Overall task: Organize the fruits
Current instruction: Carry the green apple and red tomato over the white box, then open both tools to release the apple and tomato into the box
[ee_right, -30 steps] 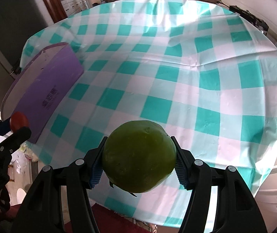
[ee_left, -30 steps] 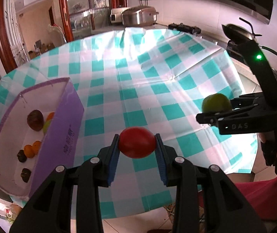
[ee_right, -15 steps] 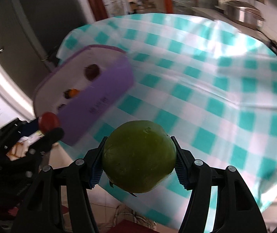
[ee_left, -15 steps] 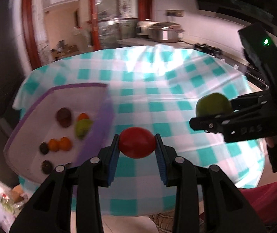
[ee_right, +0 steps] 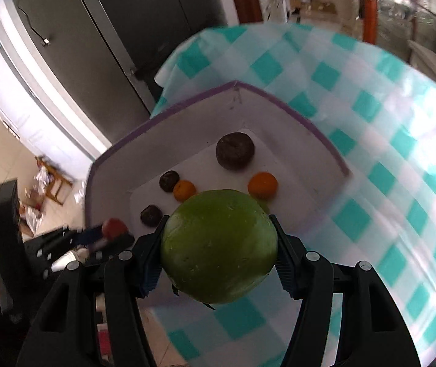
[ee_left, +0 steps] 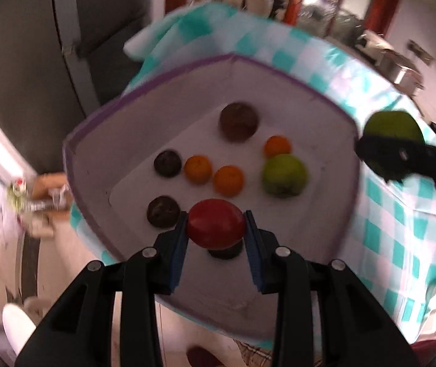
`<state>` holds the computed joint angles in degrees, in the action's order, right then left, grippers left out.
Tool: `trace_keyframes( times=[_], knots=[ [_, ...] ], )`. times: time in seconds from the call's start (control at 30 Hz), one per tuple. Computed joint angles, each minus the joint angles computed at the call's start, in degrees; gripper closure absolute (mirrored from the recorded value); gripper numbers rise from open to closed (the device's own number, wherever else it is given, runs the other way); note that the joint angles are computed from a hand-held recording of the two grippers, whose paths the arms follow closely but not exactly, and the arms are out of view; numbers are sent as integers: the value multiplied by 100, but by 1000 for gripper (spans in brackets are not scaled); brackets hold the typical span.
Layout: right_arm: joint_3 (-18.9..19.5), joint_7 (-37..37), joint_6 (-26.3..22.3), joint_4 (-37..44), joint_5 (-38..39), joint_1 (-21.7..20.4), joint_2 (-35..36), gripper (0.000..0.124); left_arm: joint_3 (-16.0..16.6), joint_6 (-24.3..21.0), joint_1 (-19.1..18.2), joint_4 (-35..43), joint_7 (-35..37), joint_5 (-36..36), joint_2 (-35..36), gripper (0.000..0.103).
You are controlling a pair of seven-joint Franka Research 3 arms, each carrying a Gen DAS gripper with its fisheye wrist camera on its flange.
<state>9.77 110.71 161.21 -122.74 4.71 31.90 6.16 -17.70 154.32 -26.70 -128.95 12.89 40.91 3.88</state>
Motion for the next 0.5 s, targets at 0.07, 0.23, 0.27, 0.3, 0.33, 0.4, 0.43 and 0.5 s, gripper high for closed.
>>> trace_keyframes(
  times=[0.07,0.23,0.27,0.3,0.33,0.4,0.43,0.5],
  knots=[
    [-29,-192,-426,694,-2,-34,568,63,-14,-217,25,313,392,-373,322,67],
    [-92,-668,-1374,2179,167,-35,1729,63,-8,-634,-5,1065,1370,-1067,949,67],
    [-106,-809,-1573,2514,139,-12,1986,63,-8,-834,-29,1257,1585,-1164,1085,67],
    [-130,-913,-1709,2738,111,22,2154,63,-26,-981,-14,1423,1849,-1339,1220,67],
    [-144,-1044,-1865,2942,89,45,2305,63,-15,-1060,-7,1523,2000,-1472,1312,67],
    [-169,-1267,-2348,3487,82,79,2686,63,8,-1272,21,1710,2225,-1761,1478,67],
    [-189,-1313,-2562,3725,104,95,2851,63,4,-1327,55,1781,2340,-1928,1542,67],
    [-215,-1350,-3139,4276,181,112,3196,63,-37,-1454,137,1934,2650,-2285,1668,67]
  ],
)
